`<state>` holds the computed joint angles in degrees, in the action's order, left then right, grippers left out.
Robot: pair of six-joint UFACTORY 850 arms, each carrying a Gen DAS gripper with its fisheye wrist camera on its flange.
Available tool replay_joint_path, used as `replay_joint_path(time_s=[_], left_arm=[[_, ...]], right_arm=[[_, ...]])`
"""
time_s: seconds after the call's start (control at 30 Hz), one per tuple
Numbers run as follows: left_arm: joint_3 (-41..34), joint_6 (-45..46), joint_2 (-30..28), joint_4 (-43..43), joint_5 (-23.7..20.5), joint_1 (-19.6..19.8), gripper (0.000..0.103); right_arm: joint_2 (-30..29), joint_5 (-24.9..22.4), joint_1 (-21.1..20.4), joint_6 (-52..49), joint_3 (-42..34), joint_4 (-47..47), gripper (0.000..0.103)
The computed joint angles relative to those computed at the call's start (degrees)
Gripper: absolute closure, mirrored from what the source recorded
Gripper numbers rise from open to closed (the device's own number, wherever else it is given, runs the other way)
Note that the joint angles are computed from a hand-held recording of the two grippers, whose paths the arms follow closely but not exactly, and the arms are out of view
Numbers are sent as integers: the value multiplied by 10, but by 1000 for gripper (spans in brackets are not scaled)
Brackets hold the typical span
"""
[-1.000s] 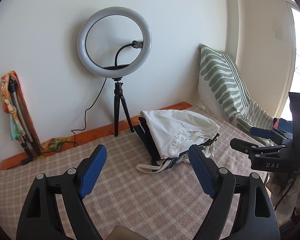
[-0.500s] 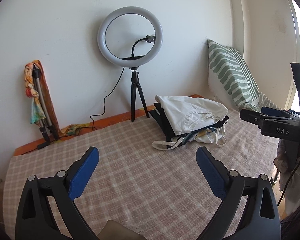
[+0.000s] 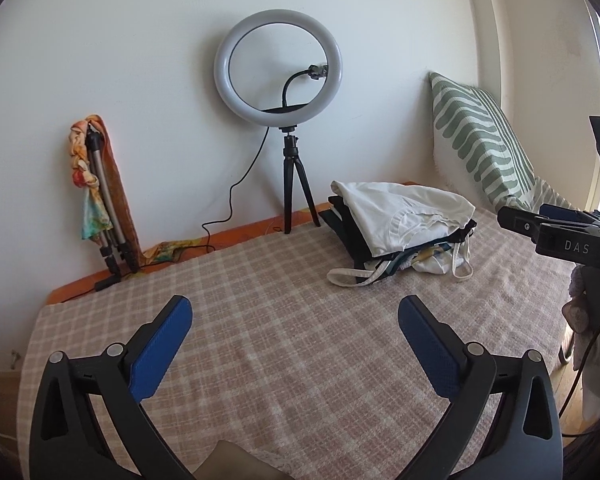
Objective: Fold small clothes
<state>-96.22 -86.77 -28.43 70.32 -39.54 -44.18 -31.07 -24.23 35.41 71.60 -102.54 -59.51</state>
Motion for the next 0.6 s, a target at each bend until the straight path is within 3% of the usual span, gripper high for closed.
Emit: replay_joint_path(time_s=[0.6], left_arm=[[-2, 6, 2, -4, 3, -2, 1]], right_arm=[[3, 0, 1, 25, 6, -15, 0]])
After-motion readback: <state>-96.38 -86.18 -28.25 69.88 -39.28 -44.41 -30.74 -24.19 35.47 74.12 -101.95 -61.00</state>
